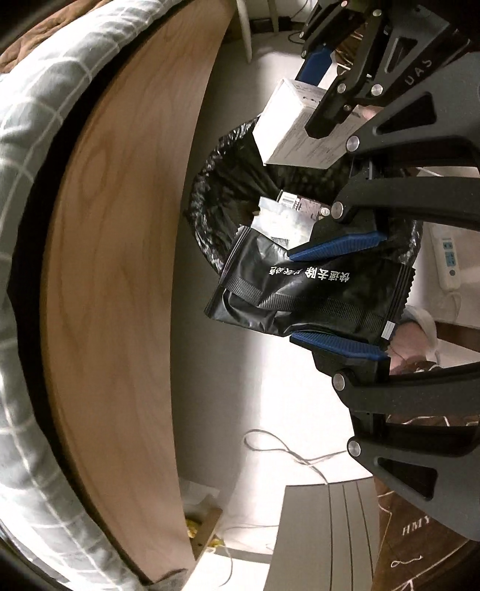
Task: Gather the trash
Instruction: 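Open both tools to drop the packet and box into the bin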
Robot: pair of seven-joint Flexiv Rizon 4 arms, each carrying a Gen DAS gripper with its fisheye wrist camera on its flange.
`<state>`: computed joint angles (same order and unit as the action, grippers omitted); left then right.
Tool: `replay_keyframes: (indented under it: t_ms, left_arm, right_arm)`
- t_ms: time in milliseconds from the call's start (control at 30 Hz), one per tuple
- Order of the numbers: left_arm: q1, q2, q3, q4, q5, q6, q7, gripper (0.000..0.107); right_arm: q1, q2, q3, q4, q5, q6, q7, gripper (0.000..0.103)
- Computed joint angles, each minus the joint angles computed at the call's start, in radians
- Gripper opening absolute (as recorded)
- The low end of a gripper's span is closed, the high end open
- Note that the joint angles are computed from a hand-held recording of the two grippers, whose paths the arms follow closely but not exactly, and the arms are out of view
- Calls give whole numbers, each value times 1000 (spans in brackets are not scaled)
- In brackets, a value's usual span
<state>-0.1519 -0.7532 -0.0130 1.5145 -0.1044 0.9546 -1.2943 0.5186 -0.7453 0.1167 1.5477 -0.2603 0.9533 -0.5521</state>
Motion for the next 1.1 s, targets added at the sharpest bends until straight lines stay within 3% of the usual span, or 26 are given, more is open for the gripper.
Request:
replay_keyframes:
  t_ms: [33, 167, 300, 467, 833, 1100]
  left_arm:
    - [1, 0, 1, 1, 0, -1, -1, 39]
    - [2, -5, -5, -4, -4, -2, 3, 39]
    - [-6, -10, -16, -10, -6, -8, 14, 39]
    - [-28, -22, -31, -22, -7, -24, 33, 39]
    - [-83, -42, -57, -49, -9, -54, 73, 40]
    - [-99, -36, -35, -32, 8, 1, 62, 64]
  right_arm:
    - [5, -2, -6, -2, -7, -1, 4, 42]
    - [21, 10, -30, 23, -35, 6, 29, 64]
    - [22, 36, -46, 72, -58, 3, 70, 77]
    - [20, 87, -70, 154, -97, 12, 146, 87]
    - [-11, 188, -89, 321, -185, 58, 304, 88]
    - [-25, 193, -83, 329, -225, 76, 340, 88]
